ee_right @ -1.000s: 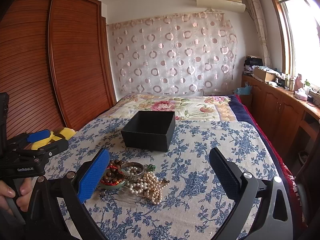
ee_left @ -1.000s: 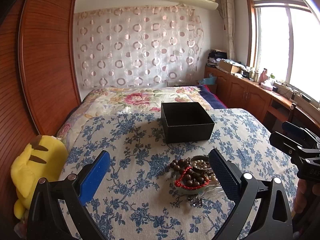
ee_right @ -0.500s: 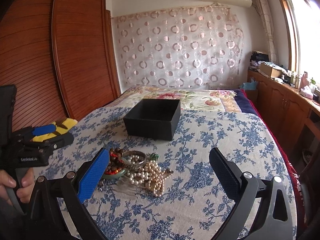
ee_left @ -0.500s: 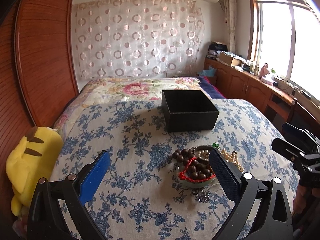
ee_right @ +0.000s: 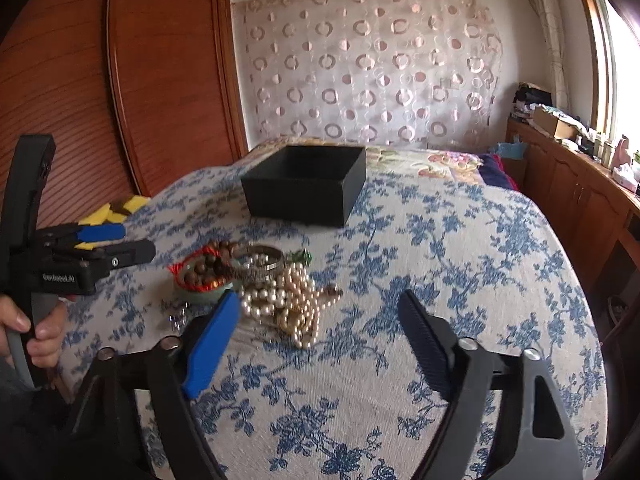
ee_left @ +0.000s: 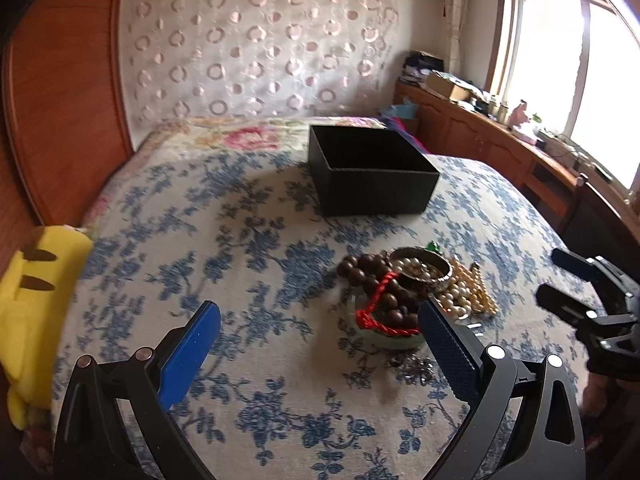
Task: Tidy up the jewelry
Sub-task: 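Grasp the red string bracelet with the left tool while the right tool approaches the silver bangle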
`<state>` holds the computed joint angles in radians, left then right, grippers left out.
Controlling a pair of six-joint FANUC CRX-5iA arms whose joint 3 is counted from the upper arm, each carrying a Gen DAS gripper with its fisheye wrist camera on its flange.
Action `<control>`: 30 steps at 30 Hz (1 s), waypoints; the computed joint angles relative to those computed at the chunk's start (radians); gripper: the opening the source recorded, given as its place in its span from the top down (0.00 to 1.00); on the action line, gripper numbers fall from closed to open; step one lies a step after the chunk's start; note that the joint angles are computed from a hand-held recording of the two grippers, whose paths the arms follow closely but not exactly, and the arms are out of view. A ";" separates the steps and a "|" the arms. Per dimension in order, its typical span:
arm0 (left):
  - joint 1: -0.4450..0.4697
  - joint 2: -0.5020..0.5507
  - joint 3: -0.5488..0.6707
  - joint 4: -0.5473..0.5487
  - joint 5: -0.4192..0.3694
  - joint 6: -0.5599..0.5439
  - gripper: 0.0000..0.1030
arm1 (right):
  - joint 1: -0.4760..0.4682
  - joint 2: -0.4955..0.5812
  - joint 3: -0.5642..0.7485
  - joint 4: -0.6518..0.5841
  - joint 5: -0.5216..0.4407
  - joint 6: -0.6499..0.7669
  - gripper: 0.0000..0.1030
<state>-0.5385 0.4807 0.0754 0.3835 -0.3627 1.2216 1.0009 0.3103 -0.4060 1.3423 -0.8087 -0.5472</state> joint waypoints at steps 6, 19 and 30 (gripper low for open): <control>0.002 0.051 0.008 0.200 -0.063 -0.177 0.24 | -0.010 0.012 -0.002 -0.019 0.051 0.025 0.30; 0.007 0.113 0.024 0.468 -0.170 -0.360 0.72 | 0.001 0.027 0.015 -0.040 0.061 0.061 0.30; -0.022 0.043 -0.042 0.532 -0.057 -0.473 0.94 | 0.005 0.026 0.016 -0.048 0.058 0.068 0.30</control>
